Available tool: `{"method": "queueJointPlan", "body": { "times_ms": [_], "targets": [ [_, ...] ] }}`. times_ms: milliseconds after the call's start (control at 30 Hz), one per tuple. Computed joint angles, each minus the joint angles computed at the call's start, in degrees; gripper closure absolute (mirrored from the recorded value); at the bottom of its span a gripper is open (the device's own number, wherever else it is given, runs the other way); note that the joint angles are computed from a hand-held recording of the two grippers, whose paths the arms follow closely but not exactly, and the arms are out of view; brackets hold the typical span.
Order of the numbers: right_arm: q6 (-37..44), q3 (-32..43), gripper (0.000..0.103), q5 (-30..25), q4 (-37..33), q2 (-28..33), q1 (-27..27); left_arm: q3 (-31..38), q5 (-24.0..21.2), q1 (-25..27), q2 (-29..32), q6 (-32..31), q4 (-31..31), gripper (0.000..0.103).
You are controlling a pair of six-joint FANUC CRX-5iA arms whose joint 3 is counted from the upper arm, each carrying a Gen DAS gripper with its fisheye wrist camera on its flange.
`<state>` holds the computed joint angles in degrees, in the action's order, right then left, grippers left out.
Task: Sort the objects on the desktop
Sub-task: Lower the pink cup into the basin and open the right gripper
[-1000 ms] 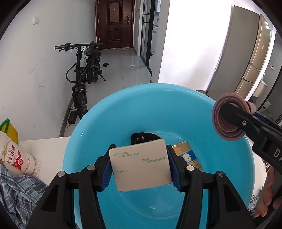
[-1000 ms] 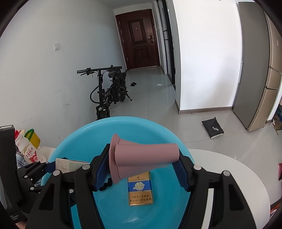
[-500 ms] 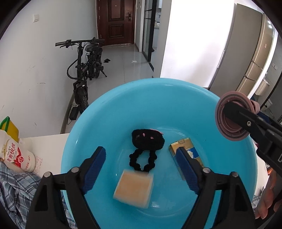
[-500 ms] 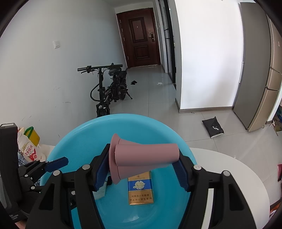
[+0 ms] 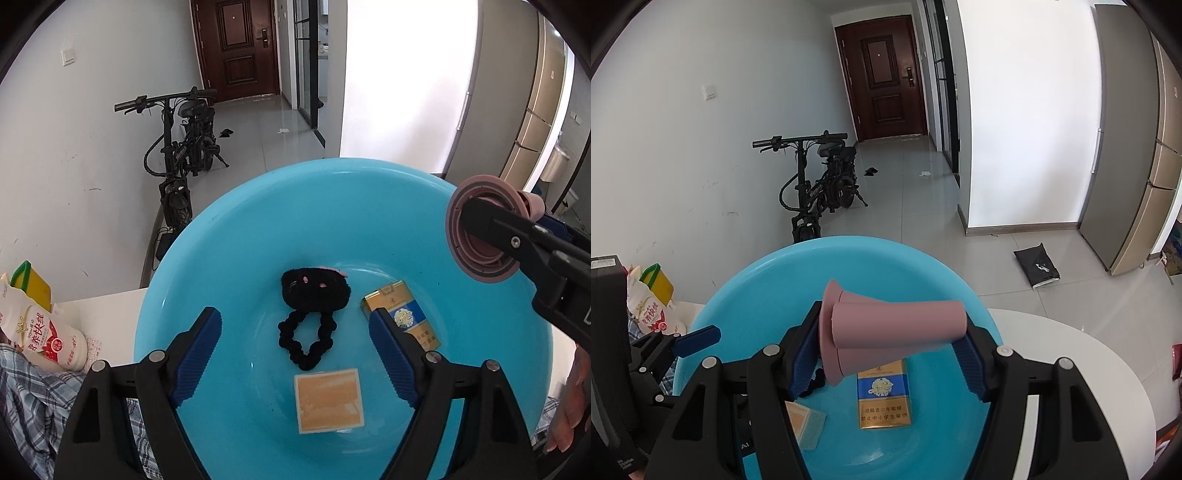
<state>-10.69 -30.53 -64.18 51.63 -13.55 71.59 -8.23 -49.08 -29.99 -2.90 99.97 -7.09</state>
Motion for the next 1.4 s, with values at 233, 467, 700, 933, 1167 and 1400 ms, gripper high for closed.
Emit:
{"method": "queueJointPlan", "body": {
  "times_ms": [233, 467, 700, 933, 1167, 1400],
  "targets": [
    [0.8, 0.4, 0.039, 0.2, -0.3, 0.7, 0.0, -0.3, -0.1, 0.6, 0.1, -0.7, 1.4, 0.019],
    [1.0, 0.7, 0.039, 0.7, -1.0, 1.3, -0.2, 0.5, -0.8, -0.5, 0.5, 0.0, -0.4, 0.019],
    [1.5, 0.9, 0.039, 1.2, -2.0, 1.5, -0.4, 0.5, -0.8, -0.5, 0.6, 0.1, -0.5, 0.019],
    [2.1, 1.2, 0.039, 1.9, -2.9, 2.0, -0.9, 0.4, -0.7, -0.4, 0.5, 0.1, -0.5, 0.019],
    [2.0, 1.4, 0.039, 1.9, -3.3, 2.2, -1.0, 0.2, -0.8, 0.1, 0.4, -0.7, 0.3, 0.019],
    [1.7, 1.3, 0.035, 1.8, -3.2, 2.1, -1.0, 0.3, -0.8, -0.2, 0.3, 0.2, -0.5, 0.019]
  ]
}}
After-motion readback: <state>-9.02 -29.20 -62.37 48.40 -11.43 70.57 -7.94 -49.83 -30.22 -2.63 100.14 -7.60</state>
